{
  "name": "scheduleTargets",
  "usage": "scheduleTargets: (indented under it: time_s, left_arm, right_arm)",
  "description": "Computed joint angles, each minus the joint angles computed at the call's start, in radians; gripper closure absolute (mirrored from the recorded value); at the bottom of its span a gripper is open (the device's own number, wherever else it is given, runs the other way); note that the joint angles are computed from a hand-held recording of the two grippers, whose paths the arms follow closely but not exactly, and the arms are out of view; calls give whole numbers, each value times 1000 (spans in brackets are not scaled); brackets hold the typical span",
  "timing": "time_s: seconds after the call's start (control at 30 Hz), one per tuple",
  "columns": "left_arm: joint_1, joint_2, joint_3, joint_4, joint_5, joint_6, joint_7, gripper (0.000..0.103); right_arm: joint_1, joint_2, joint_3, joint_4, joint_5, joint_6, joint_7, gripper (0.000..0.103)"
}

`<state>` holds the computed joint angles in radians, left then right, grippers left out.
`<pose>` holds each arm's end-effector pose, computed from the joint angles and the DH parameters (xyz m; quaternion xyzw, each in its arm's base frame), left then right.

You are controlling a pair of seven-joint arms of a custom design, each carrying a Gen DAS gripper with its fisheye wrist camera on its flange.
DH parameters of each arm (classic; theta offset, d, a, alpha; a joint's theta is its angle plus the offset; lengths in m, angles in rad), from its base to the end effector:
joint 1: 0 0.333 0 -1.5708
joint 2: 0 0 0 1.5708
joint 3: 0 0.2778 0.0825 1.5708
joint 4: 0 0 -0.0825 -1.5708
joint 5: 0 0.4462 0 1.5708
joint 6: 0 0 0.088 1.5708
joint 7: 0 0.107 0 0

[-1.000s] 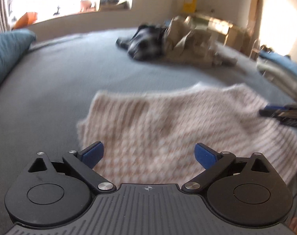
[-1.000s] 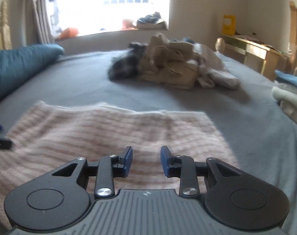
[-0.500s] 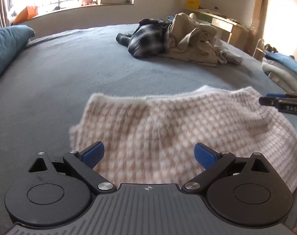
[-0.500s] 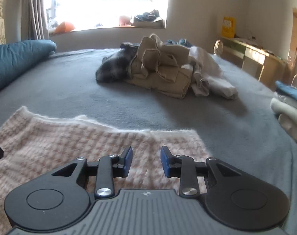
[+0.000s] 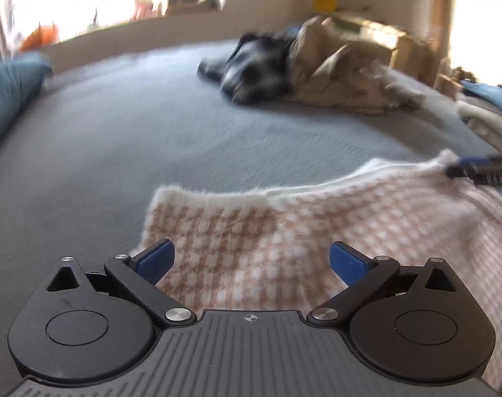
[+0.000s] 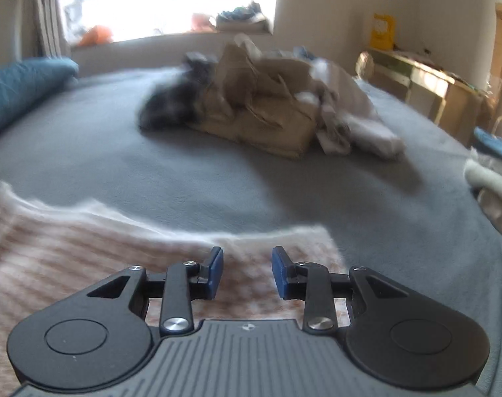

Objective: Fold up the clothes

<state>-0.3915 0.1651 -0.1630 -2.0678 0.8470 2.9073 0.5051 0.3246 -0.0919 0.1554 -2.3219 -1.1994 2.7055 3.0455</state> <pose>0.5318 -0.3810 0.3420 -0.5729 0.7300 -0.3120 0.2039 0.4941 0.2932 0.3358 -0.6514 0.6414 -0.3147 0.2555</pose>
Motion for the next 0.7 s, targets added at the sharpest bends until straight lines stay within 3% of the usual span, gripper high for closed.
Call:
scheduleTargets:
  time_s: [0.07,0.1,0.17,0.33,0.43,0.63,0.7]
  left_arm:
    - [14,29,-11,21,-89,-26,40,0]
    - [17,31,-11,18,-114,-24,49,0]
    - [18,34,-10,14,-156,-27,64,0]
    - [-12,47,-9,61,-155,-135,44,0]
    - [-20,65,-16,97,-173,-187,53,0]
    - [-23,53,-25,104,-190,-243,72,0]
    - [-27,54,-25,108,-183,-254,64,0]
  right_arm:
    - [-9,33,-15,1,35,-9,-9,69]
    - [-19,23,-26,-15,-2,34,57,69]
    - [-19,-10,-23,-29,6,31,75,69]
    - [-44,-70,-1,-56,-1,45,135,69]
    - [-38,0,-6,-27,117,2,-28,69]
    - [-13,-34,19,-17,37,-26,2,69]
    - [-5,-49,22,-21,16,56,1,69]
